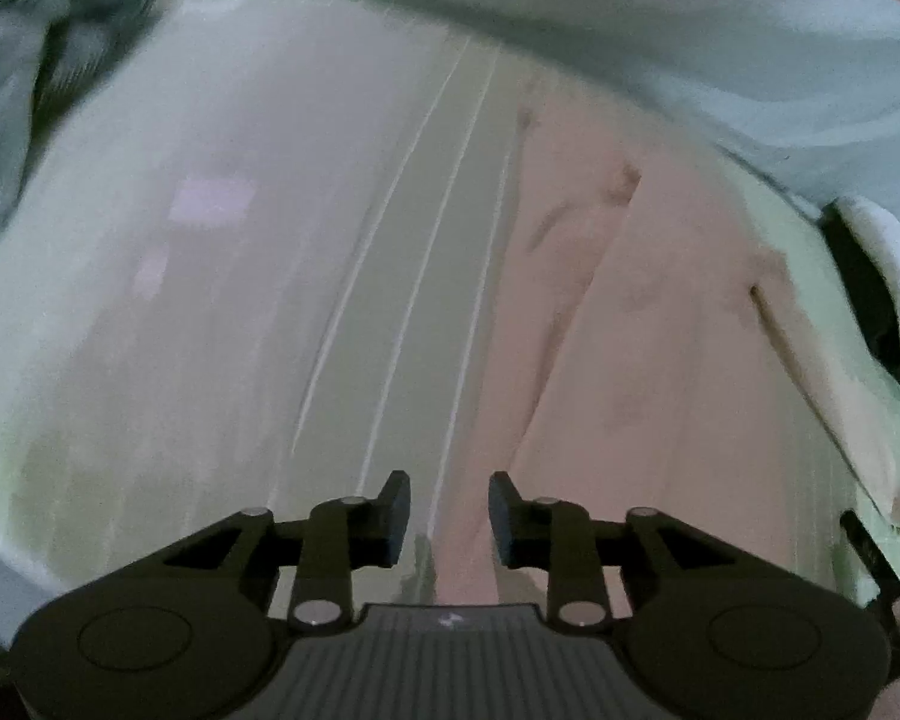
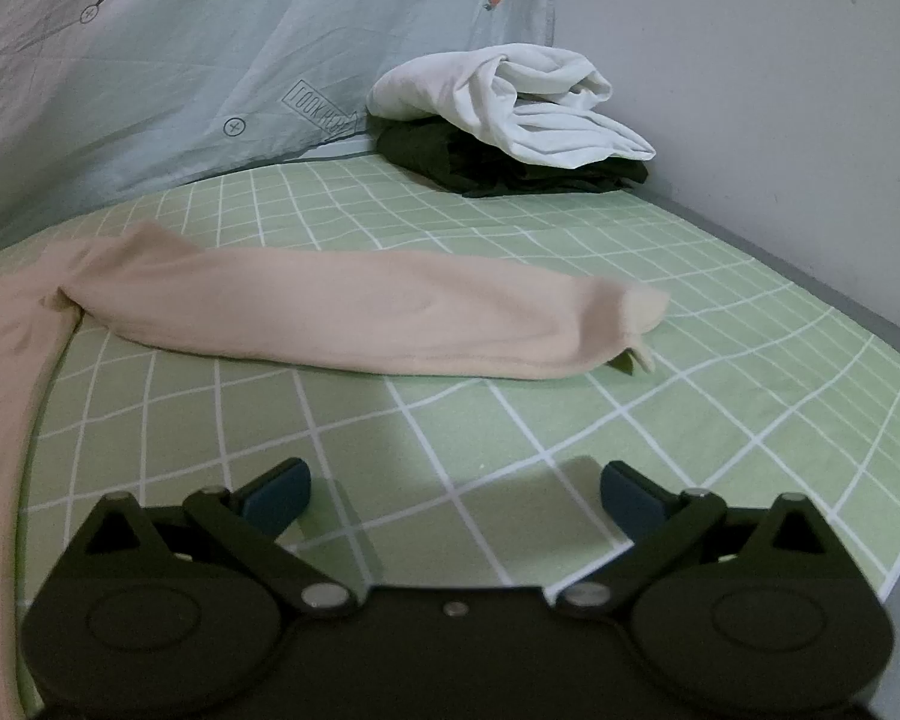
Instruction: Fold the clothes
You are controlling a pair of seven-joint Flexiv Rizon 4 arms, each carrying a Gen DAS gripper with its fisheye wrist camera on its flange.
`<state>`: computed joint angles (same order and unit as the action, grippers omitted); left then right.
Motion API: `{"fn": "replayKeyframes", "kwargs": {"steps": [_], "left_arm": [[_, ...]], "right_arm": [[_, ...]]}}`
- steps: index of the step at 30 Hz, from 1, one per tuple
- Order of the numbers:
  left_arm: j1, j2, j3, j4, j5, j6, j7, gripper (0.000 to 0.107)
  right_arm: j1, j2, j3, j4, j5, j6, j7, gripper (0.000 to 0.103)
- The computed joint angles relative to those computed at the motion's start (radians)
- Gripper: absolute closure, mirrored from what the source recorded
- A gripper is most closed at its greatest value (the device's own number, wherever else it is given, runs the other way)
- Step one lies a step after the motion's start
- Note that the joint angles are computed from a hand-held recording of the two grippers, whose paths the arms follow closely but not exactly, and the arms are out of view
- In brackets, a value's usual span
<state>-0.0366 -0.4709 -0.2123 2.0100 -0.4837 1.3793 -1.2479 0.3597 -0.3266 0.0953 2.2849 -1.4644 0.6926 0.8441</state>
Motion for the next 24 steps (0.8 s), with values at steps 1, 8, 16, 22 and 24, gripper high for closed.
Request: {"fn": "replayKeyframes", "kwargs": {"steps": [1,8,16,22,24], "left_arm": [[0.014,-0.011,-0.027,-0.013,-0.007,0.017,0.03,0.076],[0.026,-0.1,-0.089,-0.152,-0.01,-0.011,0.127,0.076],[-0.045,-0.254,-0.036,-0.424,0.055,-0.146,0.172,0.076],[-0.064,-0.396,-0.042,-0.655,0.058,-0.253,0.222,0.075],[-0.073,-0.449,-0.04,-0.74,0.054,-0.301,0.227,0.075]], "right_arm": [[0.0,0.0,0.0,-0.001,0.002,-0.001,-0.001,0.0],[0.022,-0.013,0.016,-0.064,0.198,-0.028,-0.11,0.0],[0.054,-0.078,-0.043,-0.254,0.21,-0.011,-0.097,0.0],[0.06,-0.233,-0.094,-0.479,0.215,0.179,-0.251,0.027],[0.055,-0.294,-0.108,-0.554,0.238,0.278,-0.326,0.051]]}}
